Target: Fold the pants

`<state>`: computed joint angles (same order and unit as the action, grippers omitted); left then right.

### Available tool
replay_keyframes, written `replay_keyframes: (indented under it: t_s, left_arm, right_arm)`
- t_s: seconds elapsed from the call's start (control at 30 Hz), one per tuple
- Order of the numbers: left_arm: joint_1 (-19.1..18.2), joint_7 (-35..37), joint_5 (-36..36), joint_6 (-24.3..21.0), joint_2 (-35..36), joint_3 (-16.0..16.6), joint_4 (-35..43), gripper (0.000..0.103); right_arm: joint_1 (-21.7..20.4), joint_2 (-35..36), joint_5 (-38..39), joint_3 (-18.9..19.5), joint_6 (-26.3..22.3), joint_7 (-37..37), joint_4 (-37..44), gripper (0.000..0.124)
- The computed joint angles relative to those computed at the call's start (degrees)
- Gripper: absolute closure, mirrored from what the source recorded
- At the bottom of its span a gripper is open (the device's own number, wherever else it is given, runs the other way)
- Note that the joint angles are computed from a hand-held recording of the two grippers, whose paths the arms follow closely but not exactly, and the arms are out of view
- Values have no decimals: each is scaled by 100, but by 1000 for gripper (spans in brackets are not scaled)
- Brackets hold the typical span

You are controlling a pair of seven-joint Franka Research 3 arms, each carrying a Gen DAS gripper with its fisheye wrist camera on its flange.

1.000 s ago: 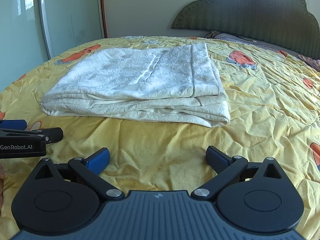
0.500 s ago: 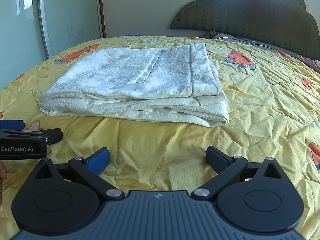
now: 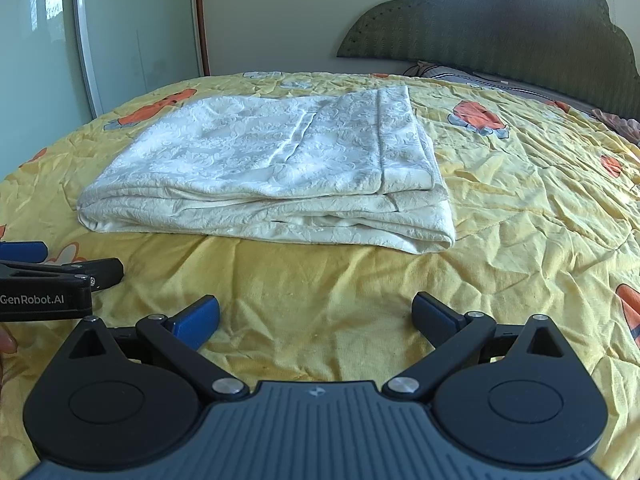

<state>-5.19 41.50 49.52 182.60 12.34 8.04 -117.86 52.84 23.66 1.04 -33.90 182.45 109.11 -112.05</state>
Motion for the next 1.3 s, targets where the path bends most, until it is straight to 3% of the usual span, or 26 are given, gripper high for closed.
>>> replay_keyframes:
  t_s: [1.3]
  left_arm:
    - [12, -3, 5, 3, -2, -10, -4, 0]
  right_arm:
    - [59, 18, 93, -49, 15, -44, -7, 21]
